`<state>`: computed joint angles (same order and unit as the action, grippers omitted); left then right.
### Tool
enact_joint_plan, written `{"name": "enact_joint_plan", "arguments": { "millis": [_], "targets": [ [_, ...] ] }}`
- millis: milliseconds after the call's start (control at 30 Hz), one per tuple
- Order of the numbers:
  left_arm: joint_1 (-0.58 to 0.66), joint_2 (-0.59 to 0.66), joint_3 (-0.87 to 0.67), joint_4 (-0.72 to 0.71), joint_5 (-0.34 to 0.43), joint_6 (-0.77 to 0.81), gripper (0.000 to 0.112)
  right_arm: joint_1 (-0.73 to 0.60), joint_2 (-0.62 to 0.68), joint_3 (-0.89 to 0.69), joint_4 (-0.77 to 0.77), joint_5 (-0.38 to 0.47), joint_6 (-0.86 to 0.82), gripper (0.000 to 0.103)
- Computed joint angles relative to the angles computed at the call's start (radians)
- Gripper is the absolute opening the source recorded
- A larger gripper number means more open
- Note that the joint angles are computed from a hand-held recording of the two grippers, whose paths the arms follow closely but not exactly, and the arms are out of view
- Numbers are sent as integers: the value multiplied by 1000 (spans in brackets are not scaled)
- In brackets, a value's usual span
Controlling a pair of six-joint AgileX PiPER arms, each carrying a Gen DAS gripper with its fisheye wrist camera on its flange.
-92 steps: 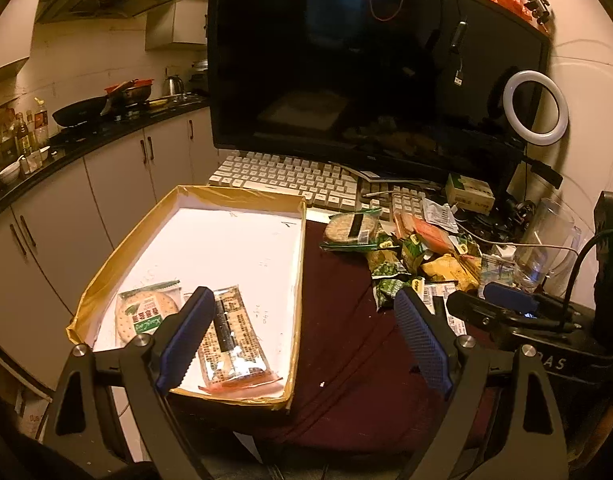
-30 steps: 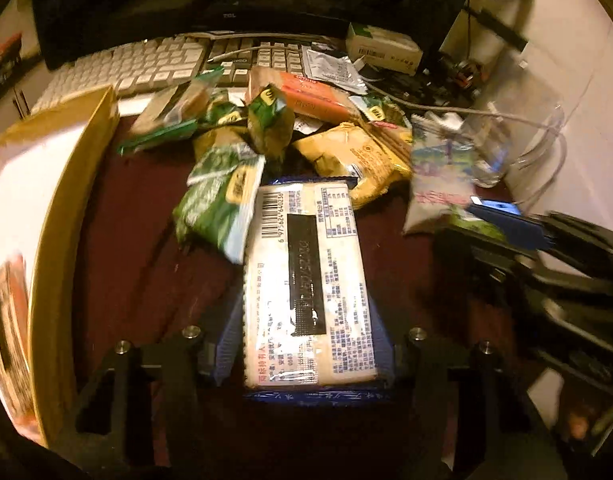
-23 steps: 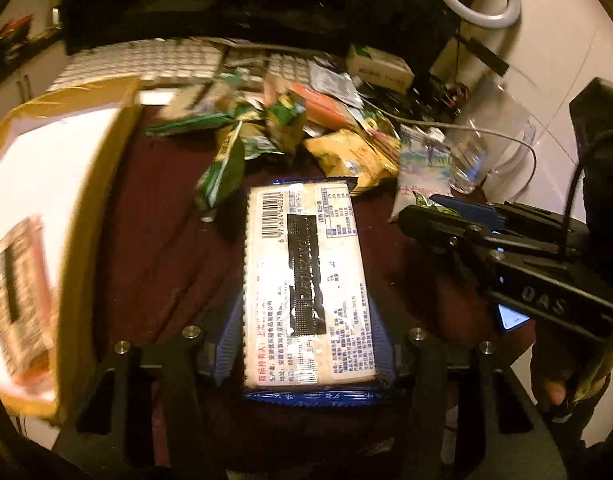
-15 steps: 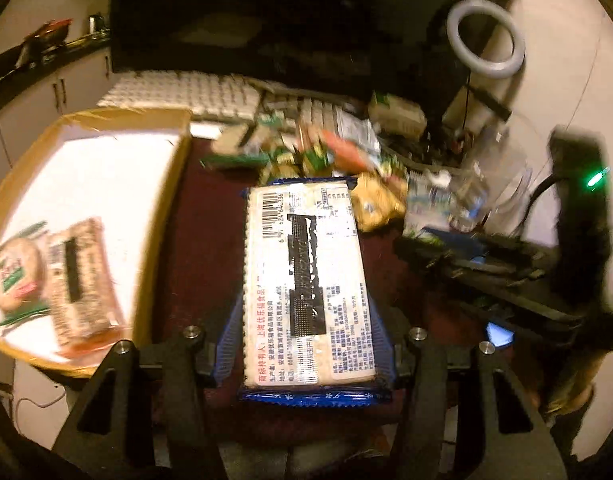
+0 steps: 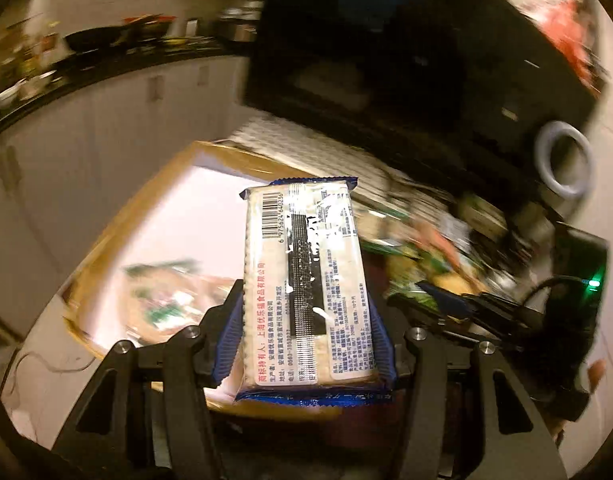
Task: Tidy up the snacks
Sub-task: 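Carry the white pack with the left gripper while the right gripper carries the green bag over the tray, then open both grippers to drop the white pack and green bag in the tray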
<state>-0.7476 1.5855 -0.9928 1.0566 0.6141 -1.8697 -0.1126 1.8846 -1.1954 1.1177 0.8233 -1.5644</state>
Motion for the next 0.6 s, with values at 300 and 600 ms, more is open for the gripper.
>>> {"name": "enact_joint_plan", "arguments": {
  "millis": [300, 600],
  "targets": [
    [329, 170, -107, -360, -160, 465, 57, 230, 233, -381, -276, -31, 402, 36],
    [407, 237, -162, -526, -140, 643, 58, 268, 315, -457, -375, -24, 561, 40]
  ]
}}
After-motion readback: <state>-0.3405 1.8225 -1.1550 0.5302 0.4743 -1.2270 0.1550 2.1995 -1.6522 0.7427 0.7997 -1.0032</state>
